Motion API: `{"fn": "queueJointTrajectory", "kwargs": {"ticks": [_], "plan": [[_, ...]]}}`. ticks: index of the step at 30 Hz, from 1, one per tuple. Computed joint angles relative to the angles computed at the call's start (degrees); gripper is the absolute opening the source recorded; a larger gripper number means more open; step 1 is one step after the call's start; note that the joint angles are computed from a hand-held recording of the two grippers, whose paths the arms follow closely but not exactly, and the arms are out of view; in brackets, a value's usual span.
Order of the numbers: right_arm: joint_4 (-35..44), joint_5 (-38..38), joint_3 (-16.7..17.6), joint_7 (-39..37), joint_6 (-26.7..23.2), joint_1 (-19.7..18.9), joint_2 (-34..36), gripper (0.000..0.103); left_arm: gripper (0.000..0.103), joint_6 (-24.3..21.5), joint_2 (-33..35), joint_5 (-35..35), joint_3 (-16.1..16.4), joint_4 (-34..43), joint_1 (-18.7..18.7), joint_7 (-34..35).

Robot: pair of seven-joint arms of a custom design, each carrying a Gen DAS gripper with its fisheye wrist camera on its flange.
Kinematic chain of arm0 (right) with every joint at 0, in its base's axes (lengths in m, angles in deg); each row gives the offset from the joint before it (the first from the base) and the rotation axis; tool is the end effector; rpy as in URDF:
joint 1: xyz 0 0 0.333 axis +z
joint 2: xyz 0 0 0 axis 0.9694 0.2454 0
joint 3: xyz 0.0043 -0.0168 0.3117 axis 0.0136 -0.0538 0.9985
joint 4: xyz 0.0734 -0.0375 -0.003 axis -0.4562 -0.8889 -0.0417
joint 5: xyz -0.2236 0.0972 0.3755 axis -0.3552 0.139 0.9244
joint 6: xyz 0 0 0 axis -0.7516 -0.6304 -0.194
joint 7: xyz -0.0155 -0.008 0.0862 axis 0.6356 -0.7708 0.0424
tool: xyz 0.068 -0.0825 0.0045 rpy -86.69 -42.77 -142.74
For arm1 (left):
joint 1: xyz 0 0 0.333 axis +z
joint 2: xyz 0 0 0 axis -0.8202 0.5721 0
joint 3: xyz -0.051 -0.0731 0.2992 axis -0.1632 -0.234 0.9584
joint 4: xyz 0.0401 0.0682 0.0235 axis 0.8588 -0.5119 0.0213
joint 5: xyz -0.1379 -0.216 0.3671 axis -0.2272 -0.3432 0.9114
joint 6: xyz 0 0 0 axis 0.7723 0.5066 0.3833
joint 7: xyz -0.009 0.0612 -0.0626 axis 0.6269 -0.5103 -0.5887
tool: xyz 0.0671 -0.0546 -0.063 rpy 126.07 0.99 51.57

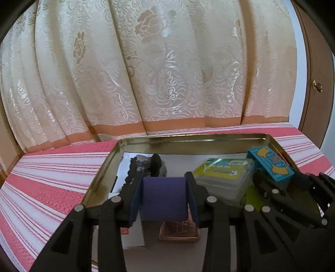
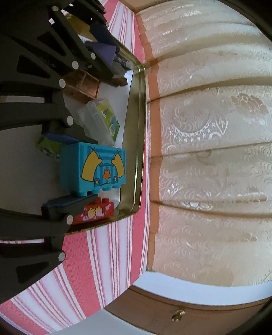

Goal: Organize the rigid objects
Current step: 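Lower both blocks into the tin and open both tools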

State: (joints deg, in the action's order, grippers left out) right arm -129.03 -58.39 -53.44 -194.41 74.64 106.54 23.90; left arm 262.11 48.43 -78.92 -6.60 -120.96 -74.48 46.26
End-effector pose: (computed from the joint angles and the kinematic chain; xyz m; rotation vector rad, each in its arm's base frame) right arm 0.6231 0.3261 0.2527 -1.4472 1.9247 -0.9863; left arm 0.6516 -0.2265 0.2552 -1.2947 1.9348 -0.9635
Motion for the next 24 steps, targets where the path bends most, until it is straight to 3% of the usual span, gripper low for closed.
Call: {"fn": "queueJointTrajectory", "kwargs": {"ticks": [1,5,9,11,16,18,20,21,24], "plan": [[-0.01,-1.03,-0.16,0.49,1.27,-0.13,0.00,0.046,0.042,0.21,0.06,-1.80,1.56,0.08,-1.68,0.69],[0.97,-3.53,-0.25,1.50,7.99,-1.82,0.94,0.046,0.067,-0.55,0.31,-6.87,4.57,0.73,-4.69,2.37],[1.01,-2.57,-0.94,3.02,12.24,-2.77,1.42,0.049,0.096,-2.95,1.51,-18.23,13.24,2.49,-13.71,5.40],[0.83,-4.06,-1.49,5.02,12.17,-2.16,1.22,0.051,0.101,-3.19,1.96,-22.16,15.68,2.84,-16.15,5.93],[1.24,-3.99,-1.01,3.90,11.35,-2.10,1.40,0.060,0.102,-1.73,1.84,-24.08,14.97,2.34,-15.42,7.57],[0.71,-3.19,-0.96,3.47,8.65,-1.31,0.83,0.078,0.102,-1.13,1.38,-23.59,13.29,1.91,-13.62,7.96],[-0.74,-6.56,-1.63,8.55,6.40,-0.13,-0.49,0.085,0.102,-1.15,0.04,-20.13,9.65,0.66,-9.57,7.37],[-1.40,-8.94,-1.57,11.44,5.51,0.07,-1.11,0.086,0.102,-1.25,-0.48,-18.70,8.42,0.08,-8.21,7.17],[-2.46,-11.29,0.00,13.90,2.41,-0.52,-2.15,0.086,0.102,2.19,-0.49,-18.61,8.33,-1.16,-8.76,8.56]]}}
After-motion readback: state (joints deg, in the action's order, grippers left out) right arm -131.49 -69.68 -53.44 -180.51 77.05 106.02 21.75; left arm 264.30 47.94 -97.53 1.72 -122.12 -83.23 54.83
